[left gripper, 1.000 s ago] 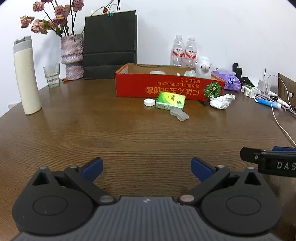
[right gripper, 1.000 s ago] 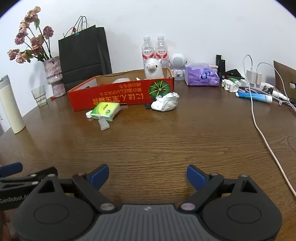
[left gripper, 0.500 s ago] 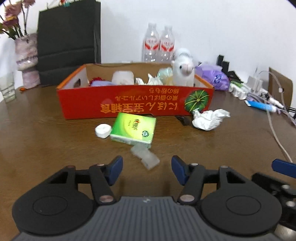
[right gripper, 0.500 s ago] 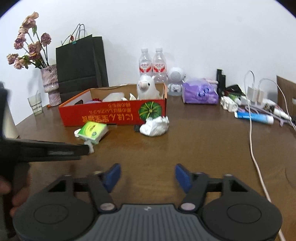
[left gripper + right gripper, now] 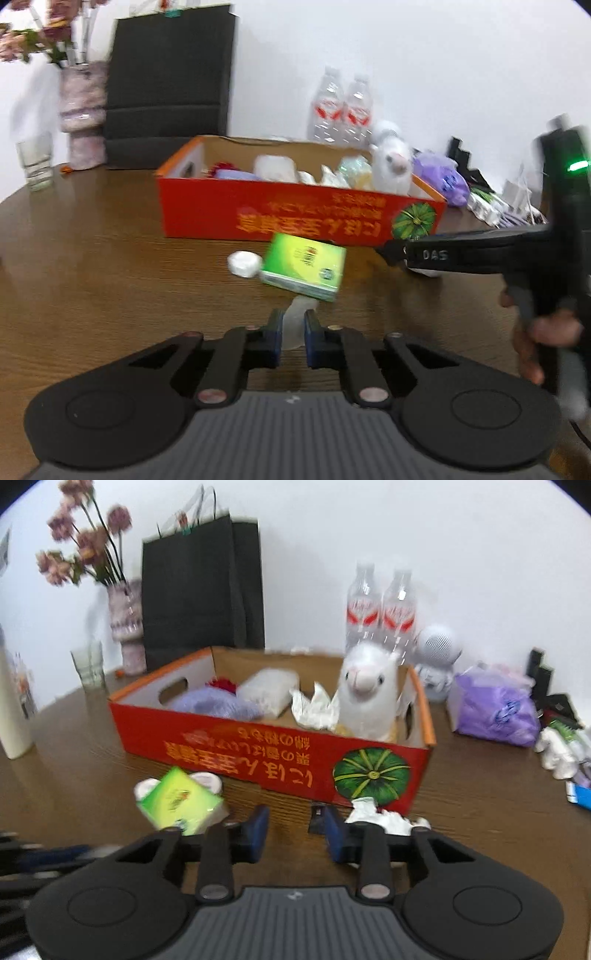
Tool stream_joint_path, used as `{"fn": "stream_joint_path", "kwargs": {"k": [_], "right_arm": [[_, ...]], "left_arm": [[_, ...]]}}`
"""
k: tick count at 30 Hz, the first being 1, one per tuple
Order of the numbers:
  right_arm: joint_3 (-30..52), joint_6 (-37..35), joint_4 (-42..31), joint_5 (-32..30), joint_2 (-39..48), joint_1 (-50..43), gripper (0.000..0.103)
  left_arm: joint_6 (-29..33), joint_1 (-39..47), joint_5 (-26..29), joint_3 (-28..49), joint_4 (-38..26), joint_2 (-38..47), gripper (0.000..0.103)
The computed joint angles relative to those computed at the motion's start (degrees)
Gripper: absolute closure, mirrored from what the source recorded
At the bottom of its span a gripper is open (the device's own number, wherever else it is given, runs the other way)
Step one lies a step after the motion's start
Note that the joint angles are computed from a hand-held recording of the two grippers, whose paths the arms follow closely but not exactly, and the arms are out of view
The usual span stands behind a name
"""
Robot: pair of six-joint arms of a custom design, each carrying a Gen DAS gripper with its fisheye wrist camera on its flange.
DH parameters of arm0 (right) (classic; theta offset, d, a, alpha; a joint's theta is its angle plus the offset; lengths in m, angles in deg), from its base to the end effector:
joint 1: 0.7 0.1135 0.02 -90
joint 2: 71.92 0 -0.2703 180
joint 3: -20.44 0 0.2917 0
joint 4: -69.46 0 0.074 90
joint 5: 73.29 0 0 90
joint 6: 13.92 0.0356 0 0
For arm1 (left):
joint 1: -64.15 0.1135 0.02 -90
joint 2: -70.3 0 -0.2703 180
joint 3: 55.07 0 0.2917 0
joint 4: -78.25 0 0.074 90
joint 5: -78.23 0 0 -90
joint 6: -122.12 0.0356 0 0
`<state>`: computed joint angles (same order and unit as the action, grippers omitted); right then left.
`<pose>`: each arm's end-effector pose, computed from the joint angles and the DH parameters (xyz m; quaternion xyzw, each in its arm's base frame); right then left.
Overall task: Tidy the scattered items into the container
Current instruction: 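Grasp the clear plastic piece with the left tool while the right tool grasps a small black item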
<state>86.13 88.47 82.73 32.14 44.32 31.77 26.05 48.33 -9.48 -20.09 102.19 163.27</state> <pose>0.3519 0.2127 0.0651 -0.0961 0.8847 0.0567 0.4526 0.2684 -0.0775 0.0747 0.0844 0.8790 -0.1064 0.4571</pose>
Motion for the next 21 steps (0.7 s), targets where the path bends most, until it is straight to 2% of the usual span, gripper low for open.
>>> {"fn": "stream_joint_path", "kwargs": {"k": [4, 8, 10, 12, 15, 18, 21], "right_arm": [[4.4, -1.0, -2.3, 0.5, 3.8, -0.9, 0.082], [6.1, -0.1, -2.7, 0.3, 6.2, -1.4, 0.082], [5.9, -0.2, -1.7, 0.1, 6.5, -1.5, 0.088], [5.6, 0.5, -2.4, 0.6, 5.9, -0.9, 0.089], [1.4, 0.9, 0.5, 2.6, 3.4, 1.4, 0.089], [-5.3, 1.6, 4.7, 9.9, -1.4, 7.1, 0.089], [-12.7, 6.1, 6.3, 15.5, -8.2, 13.7, 0.089]], "left_arm": [[-0.5, 2.7, 1.0, -2.0, 0.0, -3.1, 0.092], [-0.6, 3.8, 1.4, -1.8, 0.4, -2.6, 0.092], [-0.9, 4.1, 1.7, -1.7, -0.8, -2.6, 0.091], [-1.1, 4.2, 1.9, -2.9, -0.6, -3.9, 0.091], [-1.1, 3.9, 1.6, -5.6, 0.2, -7.3, 0.091], [0.1, 2.8, -0.2, -8.2, 0.5, -10.1, 0.091], [-0.1, 0.5, -3.0, -11.8, 2.1, -12.8, 0.091]]}}
